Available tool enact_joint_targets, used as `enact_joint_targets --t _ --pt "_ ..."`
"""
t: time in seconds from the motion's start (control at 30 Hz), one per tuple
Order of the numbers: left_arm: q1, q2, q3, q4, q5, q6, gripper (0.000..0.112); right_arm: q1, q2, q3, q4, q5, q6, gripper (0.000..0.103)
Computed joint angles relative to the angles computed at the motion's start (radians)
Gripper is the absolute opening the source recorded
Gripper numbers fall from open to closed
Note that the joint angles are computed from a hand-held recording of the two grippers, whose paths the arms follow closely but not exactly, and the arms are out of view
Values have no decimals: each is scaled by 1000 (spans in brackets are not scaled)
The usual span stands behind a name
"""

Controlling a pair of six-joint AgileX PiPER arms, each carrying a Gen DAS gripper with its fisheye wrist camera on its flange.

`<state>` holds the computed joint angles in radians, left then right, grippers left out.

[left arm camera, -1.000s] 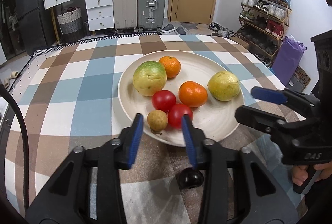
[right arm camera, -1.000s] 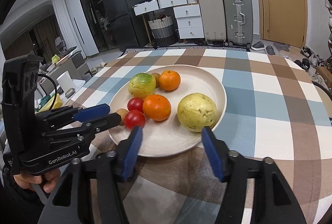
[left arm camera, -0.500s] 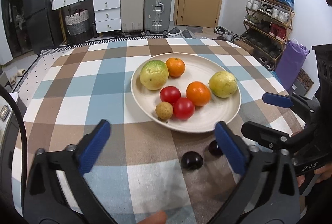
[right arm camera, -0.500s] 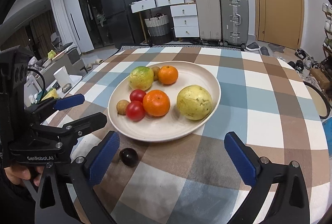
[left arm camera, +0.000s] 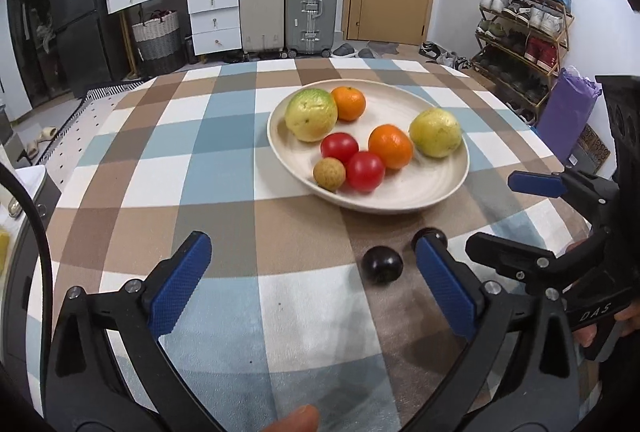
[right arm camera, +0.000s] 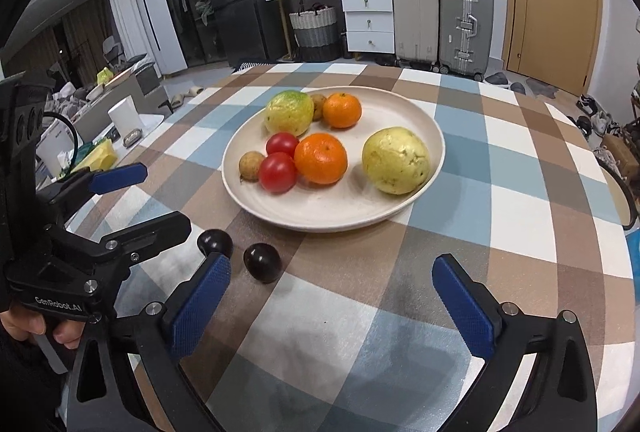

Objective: Organize fruits
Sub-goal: 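Move both open grippers toward the two dark plums on the table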

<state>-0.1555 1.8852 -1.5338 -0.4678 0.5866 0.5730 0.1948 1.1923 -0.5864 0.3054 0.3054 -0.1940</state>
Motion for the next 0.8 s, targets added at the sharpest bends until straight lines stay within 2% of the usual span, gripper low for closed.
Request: enact_joint_targets --t 0.13,0.63,0.8 --pt "13 -8 24 -29 2 21 102 6 -5 5 -3 4 12 103" --pt "42 -12 58 -101 -16 77 102 59 21 -13 -270 14 263 103" --pt "44 -13 59 -109 -3 92 102 62 37 -18 -226 13 220 103"
